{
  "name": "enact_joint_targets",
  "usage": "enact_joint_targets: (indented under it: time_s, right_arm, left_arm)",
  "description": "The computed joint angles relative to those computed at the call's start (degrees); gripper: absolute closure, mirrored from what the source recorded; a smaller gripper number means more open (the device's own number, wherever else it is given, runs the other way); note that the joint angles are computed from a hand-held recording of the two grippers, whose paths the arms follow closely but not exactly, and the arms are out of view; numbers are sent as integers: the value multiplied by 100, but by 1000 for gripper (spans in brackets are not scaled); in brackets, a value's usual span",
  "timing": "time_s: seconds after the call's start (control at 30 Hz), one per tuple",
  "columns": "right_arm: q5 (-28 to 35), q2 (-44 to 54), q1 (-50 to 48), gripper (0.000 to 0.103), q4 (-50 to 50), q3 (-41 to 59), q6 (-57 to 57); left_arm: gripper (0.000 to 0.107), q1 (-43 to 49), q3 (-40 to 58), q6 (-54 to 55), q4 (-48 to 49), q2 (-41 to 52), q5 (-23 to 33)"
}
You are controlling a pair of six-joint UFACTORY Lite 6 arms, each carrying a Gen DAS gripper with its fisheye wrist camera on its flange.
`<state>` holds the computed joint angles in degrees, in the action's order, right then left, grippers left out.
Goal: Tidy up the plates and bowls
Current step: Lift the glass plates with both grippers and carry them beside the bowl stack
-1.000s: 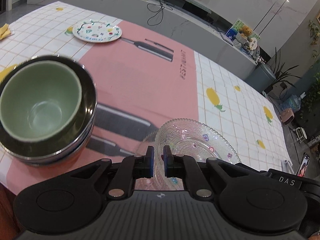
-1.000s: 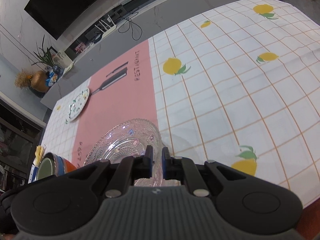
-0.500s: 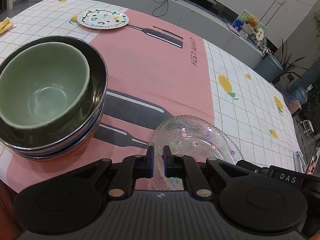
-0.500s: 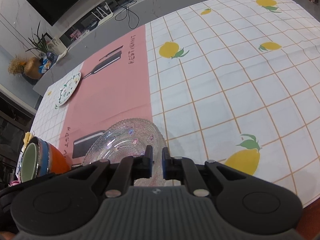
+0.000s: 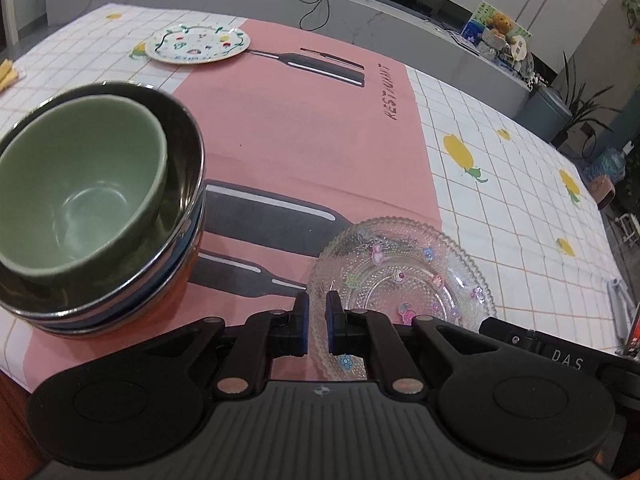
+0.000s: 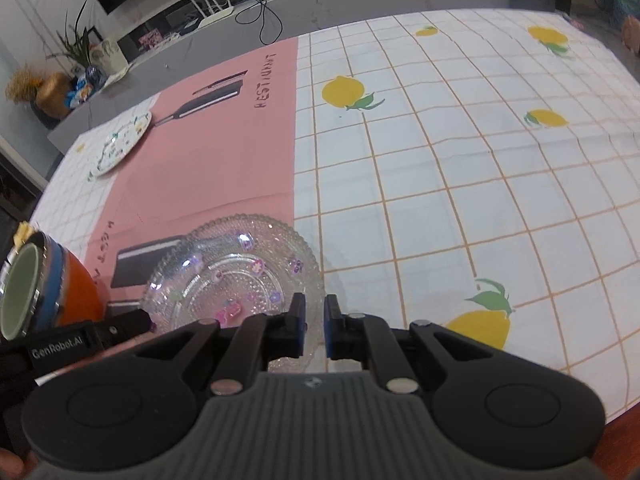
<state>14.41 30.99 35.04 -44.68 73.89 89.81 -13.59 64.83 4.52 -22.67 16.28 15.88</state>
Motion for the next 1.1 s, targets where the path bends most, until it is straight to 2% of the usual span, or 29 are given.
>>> enact_joint_targets:
  time_s: [0.17, 0.4, 0.47, 0.5, 0.53, 0.63, 0.7, 0.8, 0.87, 0.97, 1.03, 1.1]
  right_arm:
    - [217, 48, 100, 96, -311, 92, 201]
    - [152, -52, 106, 93, -546, -33, 502]
    - [184, -124, 97, 85, -656, -101, 663]
    - [195, -177, 91, 75, -780, -157, 811]
    - [198, -240, 82, 71, -896, -229, 953]
    - [145, -408, 47, 71, -1036, -440, 1196]
    - [-32, -512, 8, 71, -1020, -601, 1275]
    - [-410, -567, -36, 71, -676, -782, 1088]
    - [-722, -529, -90, 71, -75, -863, 658]
    - [-1076, -462, -129, 73, 690, -978, 140]
    - [-1146, -445, -85, 83, 699, -983, 131]
    - [-872, -407, 46, 83, 1017, -812, -256]
  left_arm:
    - [98, -71, -49, -127, 274, -31, -78]
    - [97, -25, -61, 38, 107, -94, -58]
    - [96, -16, -130, -50, 156, -179, -118]
    - [94, -7, -140, -33, 137, -207, -116]
    - [88, -7, -155, -34, 132, -229, -121]
    - [76, -16, -198, -53, 104, -244, -112]
    - [73, -19, -178, -32, 40, -192, -43]
    - [73, 103, -187, 653, -786, -102, 131]
    - [73, 197, -198, 1023, -1255, -59, 251]
    - [73, 225, -225, 842, -1125, -64, 272]
    - [73, 255, -275, 853, -1165, -101, 248]
    - [73, 281, -288, 868, -1209, -118, 267]
